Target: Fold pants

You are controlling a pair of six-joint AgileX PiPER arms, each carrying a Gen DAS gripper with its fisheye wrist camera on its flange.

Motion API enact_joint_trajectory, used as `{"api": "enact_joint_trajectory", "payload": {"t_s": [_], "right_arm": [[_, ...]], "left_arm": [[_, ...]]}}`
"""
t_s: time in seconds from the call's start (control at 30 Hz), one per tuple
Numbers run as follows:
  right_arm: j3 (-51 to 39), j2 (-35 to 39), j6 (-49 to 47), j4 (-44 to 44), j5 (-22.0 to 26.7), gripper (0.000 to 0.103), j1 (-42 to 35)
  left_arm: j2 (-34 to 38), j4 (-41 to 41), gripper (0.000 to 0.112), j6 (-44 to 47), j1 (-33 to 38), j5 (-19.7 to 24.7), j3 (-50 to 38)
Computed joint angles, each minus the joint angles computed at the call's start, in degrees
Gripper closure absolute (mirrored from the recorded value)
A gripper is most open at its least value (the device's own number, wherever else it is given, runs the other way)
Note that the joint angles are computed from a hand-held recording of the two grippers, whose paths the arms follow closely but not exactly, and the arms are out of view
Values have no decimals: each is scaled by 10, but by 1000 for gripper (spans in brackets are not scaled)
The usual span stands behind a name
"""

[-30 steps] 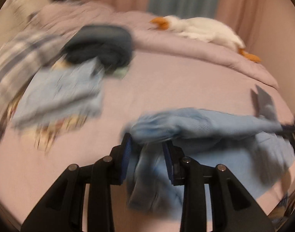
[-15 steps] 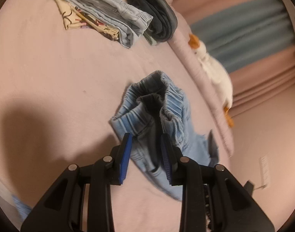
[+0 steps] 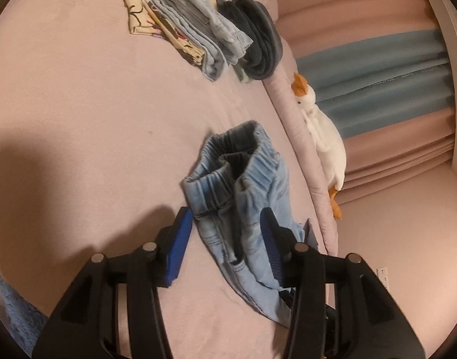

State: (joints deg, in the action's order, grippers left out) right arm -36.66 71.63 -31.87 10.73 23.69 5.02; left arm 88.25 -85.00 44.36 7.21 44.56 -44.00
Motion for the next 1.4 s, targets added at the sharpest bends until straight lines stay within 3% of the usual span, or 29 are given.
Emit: {"api": "enact_joint_trajectory", "payload": {"t_s": [0.1, 0.23, 0.33, 0.53, 0.7, 0.8, 1.0, 1.1, 1.3, 1.4], "right_arm": [[5, -3, 40, -34, -7, 96, 14], [5, -3, 49, -42, -7, 96, 17], [6, -4, 50, -42, -7, 96, 16], [14, -32, 117, -132, -13, 96, 46], [20, -114, 181, -245, 25, 96, 103], [36, -126, 190, -259, 45, 96, 131], [100, -111, 458, -519, 67, 96, 270], [99, -125, 468, -526, 81, 96, 280], [79, -172, 345, -430, 91, 96, 252], [86, -163, 361, -438, 97, 96, 272]], "left_arm": [[15, -14, 66, 7, -14, 5, -17], [38, 4, 68, -18, -50, -21, -59], [41, 71, 88, -95, -79, -72, -91], [12, 158, 93, -148, -98, -113, -112], [36, 272, 93, -234, -106, -117, -134], [48, 275, 91, -231, -107, -130, -129], [44, 364, 85, -294, -122, -142, -141], [48, 359, 85, -295, -116, -136, -145], [48, 415, 84, -344, -133, -142, -154], [49, 446, 74, -369, -139, -141, -159]]}}
